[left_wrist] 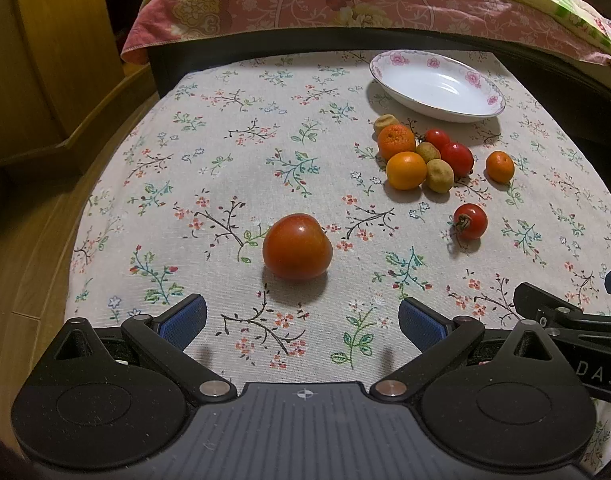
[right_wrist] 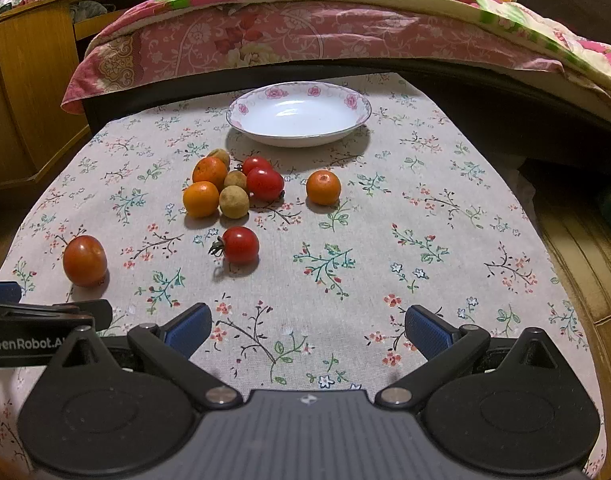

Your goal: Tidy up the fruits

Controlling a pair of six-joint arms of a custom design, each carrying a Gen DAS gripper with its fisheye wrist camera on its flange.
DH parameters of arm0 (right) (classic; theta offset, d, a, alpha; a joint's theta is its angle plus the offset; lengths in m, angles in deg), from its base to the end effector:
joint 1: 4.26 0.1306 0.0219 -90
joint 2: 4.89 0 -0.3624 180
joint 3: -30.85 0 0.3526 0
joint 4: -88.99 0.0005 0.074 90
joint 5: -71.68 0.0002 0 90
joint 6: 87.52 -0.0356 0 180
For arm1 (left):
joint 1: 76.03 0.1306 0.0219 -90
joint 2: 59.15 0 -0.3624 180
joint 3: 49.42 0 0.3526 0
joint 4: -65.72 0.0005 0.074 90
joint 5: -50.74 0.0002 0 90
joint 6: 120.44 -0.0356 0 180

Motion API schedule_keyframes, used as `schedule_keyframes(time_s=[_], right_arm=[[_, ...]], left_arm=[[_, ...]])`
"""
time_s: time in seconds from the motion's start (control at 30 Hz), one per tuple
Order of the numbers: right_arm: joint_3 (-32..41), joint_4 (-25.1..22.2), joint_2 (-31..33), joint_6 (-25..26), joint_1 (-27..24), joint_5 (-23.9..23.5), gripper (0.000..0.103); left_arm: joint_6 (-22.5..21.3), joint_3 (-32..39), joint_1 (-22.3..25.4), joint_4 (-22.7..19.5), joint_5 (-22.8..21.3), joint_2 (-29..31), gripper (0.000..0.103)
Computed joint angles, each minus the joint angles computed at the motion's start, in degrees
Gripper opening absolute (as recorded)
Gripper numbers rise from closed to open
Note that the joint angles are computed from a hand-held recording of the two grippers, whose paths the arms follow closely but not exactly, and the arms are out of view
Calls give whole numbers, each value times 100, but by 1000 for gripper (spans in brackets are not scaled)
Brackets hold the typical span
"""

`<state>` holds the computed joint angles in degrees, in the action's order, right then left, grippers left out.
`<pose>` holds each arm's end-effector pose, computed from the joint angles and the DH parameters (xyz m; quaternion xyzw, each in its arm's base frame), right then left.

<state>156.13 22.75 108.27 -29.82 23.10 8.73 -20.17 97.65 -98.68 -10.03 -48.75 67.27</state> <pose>0.5148 0.2476 0.4521 0.1118 0.9210 -0.0440 0.3705 0.5828 -0.2374 0.4570 0.0778 0.9478 -0.0090 0.3090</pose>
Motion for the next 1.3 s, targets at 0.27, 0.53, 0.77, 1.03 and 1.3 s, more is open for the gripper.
schedule_keyframes(time_s=[0.27, 0.53, 0.77, 1.03, 1.3], right_arm=[[-36, 12, -14, -17, -2, -26, 102], [-36, 7, -11, -25, -2, -35, 102], [-42, 4, -13, -28, -4, -44, 102], [-44, 2, -10, -31, -6, -52, 102], [-63, 4, -13, -42, -4, -61, 102]], left_arm=[[-20, -34, 10, 17, 7, -14, 103], [-38, -82, 13, 45, -3, -35, 103], [-36, -76, 11, 40, -8, -32, 103], [-40, -84, 9, 40, -10, -35, 103], [-44, -108, 8, 42, -19, -42, 103]])
